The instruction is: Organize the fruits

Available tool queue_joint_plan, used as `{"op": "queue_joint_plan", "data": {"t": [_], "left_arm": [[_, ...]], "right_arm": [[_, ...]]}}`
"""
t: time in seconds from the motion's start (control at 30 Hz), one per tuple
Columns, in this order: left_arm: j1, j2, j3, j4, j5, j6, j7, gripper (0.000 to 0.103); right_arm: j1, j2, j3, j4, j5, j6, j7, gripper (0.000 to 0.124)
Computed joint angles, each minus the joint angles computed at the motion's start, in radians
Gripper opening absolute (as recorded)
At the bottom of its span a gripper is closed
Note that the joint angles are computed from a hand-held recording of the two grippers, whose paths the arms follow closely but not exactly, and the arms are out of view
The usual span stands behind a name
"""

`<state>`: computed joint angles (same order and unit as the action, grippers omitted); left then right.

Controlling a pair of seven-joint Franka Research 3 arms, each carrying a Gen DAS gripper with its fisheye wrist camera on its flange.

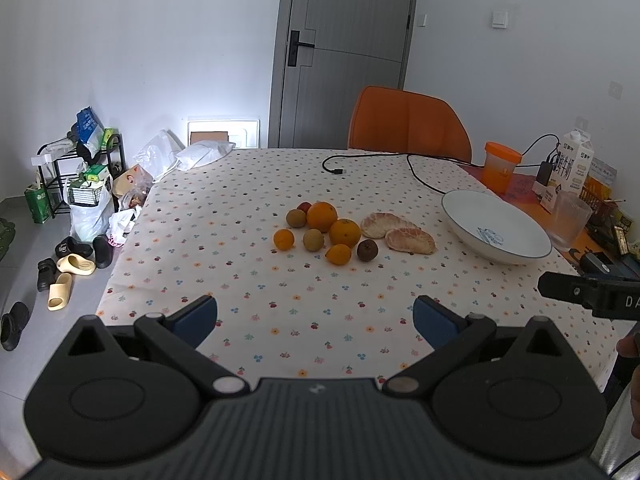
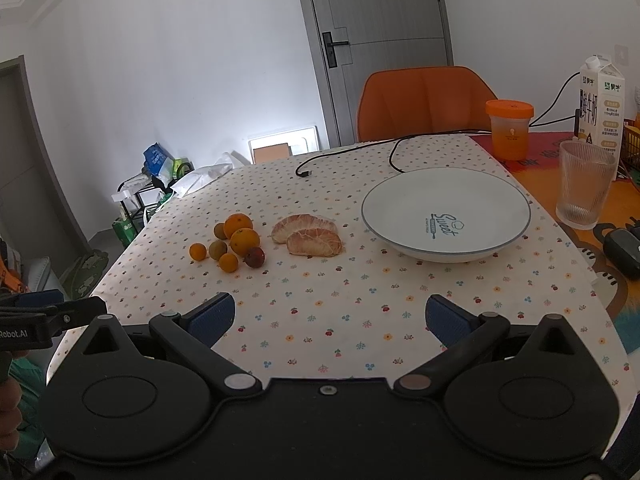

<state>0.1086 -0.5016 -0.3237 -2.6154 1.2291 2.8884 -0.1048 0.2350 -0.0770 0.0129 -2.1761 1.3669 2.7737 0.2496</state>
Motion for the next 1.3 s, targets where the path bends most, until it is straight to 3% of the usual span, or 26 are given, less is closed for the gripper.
{"op": "queue_joint_plan", "data": {"t": [0.33, 0.53, 0.93, 1.07, 1.3], "left_arm": [[0.010, 0.031, 0.013, 0.027, 0.015, 0.013, -0.004, 0.103], [0.028, 0.103, 0.019, 0.083, 0.097, 0.017, -0.080, 0.103], [-0.042, 0.239, 0.111, 0.189, 0.263, 0.008, -0.190, 0.103], [-0.060, 0.283, 0.138, 0.217, 0.273, 0.011, -0.195, 0.103], [-0.070, 0.344, 0.171, 0.266, 0.316, 0.030, -0.236, 0.101]], "right_arm": [[0.001, 0.017, 0.004, 0.012, -0.011, 0.000, 0.009, 0.103], [-0.008, 0.061, 0.010, 0.054, -0.024, 0.001, 0.026, 0.103], [-0.033, 0.148, 0.038, 0.143, -0.010, 0.009, -0.020, 0.103], [-0.044, 0.171, 0.049, 0.165, 0.025, -0.003, -0.069, 0.103], [-0.062, 0.226, 0.061, 0.219, 0.000, -0.037, -0.037, 0.103]]}}
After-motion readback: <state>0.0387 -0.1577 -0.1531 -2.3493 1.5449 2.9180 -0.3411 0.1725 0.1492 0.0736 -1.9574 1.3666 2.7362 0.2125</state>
